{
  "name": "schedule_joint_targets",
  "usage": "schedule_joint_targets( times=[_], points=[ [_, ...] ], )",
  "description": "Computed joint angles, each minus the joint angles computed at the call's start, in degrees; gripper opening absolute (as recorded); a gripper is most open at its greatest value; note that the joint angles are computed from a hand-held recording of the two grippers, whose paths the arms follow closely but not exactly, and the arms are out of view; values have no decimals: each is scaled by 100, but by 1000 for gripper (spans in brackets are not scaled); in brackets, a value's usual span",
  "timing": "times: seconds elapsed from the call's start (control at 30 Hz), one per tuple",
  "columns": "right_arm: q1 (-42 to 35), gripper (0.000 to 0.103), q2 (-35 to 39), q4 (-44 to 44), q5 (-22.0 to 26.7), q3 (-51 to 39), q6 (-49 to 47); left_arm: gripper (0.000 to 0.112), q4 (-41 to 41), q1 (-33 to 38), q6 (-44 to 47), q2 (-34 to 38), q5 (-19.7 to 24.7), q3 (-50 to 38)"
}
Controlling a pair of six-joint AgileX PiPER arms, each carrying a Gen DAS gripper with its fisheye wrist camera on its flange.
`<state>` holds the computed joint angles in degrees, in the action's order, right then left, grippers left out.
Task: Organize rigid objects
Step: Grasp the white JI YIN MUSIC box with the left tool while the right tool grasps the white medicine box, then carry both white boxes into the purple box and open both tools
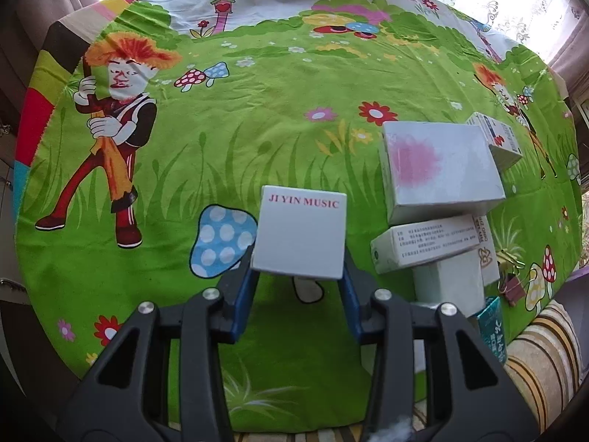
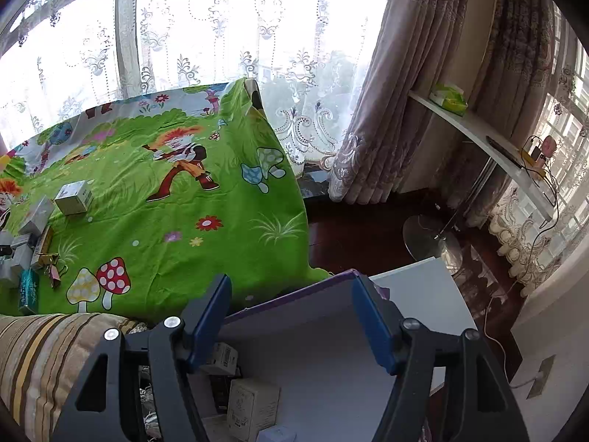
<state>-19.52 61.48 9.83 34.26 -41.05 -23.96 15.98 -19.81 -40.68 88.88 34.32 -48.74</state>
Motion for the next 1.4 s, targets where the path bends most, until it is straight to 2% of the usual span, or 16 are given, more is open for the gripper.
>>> schedule_joint_targets(
  times=[0.13,0.3,0.4,0.5,0.6,0.7,0.8,0.9,1.1,1.27,1.3,1.33,1.4],
  points=[
    [564,69,128,153,404,-379,181,46,371,-267,-414,-350,185,-87],
    [2236,74,837,-398,581,-1190,1285,46,418,-659,-617,-775,360,-283],
    [3190,78,1699,-941,668,-1967,2327,46,412,-939,-679,-937,440,-404],
    [3692,82,2810,-421,911,-3001,2420,46,394,-1190,-785,-1047,482,-456],
    [4196,82,4002,-607,1099,-4145,2870,46,385,-1328,-860,-1187,516,-428],
    [4368,82,5100,-379,1716,-5401,3183,46,402,-1363,-938,-1326,524,-344],
    [4601,82,5837,-558,2089,-6385,3559,46,379,-1339,-997,-1414,455,-236],
    [4806,82,6506,-753,2573,-7314,3808,46,308,-1316,-978,-1424,392,-174],
    [4974,83,7460,-1139,3236,-8620,4160,46,255,-1298,-974,-1468,339,-137],
    [4989,82,7764,-1150,3227,-8822,4147,46,236,-1332,-985,-1451,353,-170],
    [4983,79,7754,-1139,3145,-8732,4129,46,242,-1355,-990,-1437,360,-186],
    [4997,71,7724,-1204,3065,-8610,4137,46,255,-1379,-994,-1424,368,-203],
    [4988,70,7582,-1230,2831,-8272,4085,46,278,-1438,-1028,-1392,382,-236]
  ],
)
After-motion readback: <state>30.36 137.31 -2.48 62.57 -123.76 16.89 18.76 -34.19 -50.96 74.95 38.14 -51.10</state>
